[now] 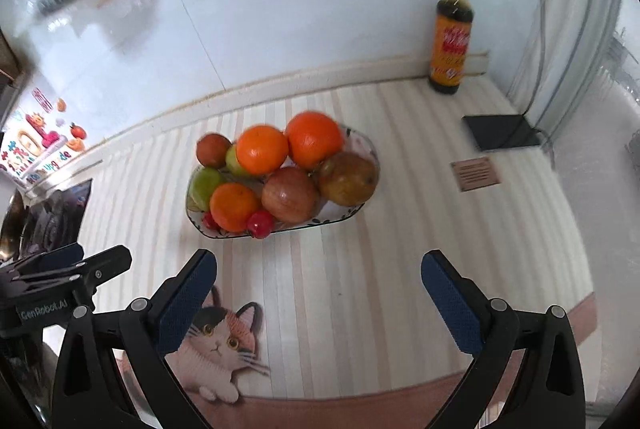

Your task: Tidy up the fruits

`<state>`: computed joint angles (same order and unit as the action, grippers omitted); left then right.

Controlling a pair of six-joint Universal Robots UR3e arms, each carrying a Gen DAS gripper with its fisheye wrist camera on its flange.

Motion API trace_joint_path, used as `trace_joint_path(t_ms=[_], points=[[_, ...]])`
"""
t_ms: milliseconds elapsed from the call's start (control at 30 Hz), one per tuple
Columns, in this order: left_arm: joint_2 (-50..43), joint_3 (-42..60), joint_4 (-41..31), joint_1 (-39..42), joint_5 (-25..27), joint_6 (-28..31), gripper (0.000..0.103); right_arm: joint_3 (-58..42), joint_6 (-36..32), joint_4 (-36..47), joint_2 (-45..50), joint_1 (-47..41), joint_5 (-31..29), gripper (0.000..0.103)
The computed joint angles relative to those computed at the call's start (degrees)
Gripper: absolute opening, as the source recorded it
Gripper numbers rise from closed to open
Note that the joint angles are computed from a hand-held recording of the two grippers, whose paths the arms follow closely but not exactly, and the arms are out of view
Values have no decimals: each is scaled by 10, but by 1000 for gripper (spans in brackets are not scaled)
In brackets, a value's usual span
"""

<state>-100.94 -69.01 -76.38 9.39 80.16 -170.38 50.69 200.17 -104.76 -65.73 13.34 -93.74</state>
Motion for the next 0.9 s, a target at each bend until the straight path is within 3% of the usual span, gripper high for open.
trace_joint_path(t_ms=[433, 733, 900], points=[[285, -115, -28, -28, 55, -87, 96, 17, -77, 98, -218, 9, -15, 103], [388, -107, -110, -83, 107, -139, 96, 11, -107, 192, -323, 18, -5, 103], [413, -90, -141, -89, 101, -136, 96, -21, -95, 233, -340, 38, -15, 103]])
